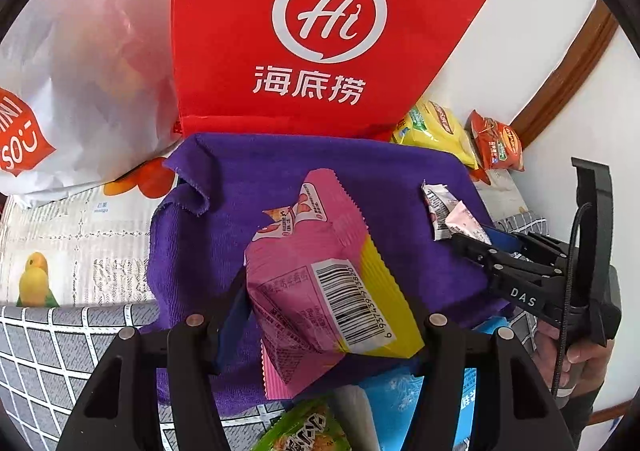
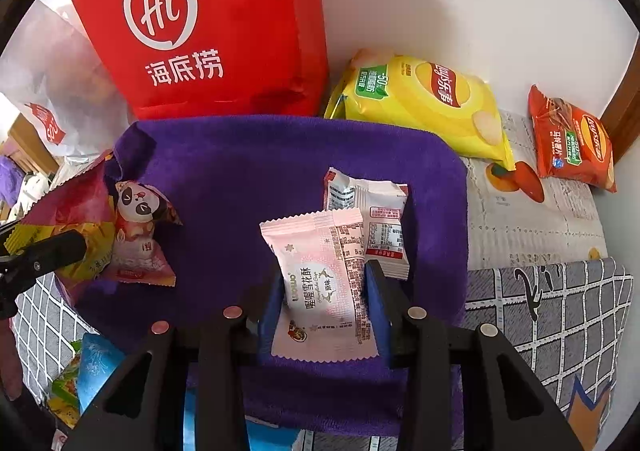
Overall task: Organize snacks
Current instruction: 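Lower and open right gripper on pink sachet while left gripper releases pink-and-yellow bag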
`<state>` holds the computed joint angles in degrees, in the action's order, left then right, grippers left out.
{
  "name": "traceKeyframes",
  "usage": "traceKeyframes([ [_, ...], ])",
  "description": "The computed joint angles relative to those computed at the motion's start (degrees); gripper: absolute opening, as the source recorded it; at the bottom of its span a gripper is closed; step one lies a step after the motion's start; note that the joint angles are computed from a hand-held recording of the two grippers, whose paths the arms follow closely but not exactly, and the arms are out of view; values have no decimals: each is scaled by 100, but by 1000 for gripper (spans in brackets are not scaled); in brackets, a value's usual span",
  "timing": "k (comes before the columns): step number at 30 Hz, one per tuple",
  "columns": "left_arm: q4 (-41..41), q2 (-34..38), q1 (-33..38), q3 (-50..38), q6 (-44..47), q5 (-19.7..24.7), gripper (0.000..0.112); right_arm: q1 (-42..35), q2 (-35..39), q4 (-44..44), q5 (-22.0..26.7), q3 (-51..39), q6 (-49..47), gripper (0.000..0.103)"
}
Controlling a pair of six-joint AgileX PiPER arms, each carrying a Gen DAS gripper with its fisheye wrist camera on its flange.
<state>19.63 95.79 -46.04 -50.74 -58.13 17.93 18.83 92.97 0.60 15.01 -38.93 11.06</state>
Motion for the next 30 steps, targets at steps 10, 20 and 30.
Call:
traceKeyframes([
  [10,-393,-107,213,207,302,-254,61,128,-233,-683,-83,105,704,54],
  [20,709,-319,208,417,-950,-462,61,199,-694,-971,-187,250,1049,59],
  [30,1777,-232,137,259,-2090,307,64,173,-626,-1061,-210,245,1126,59],
])
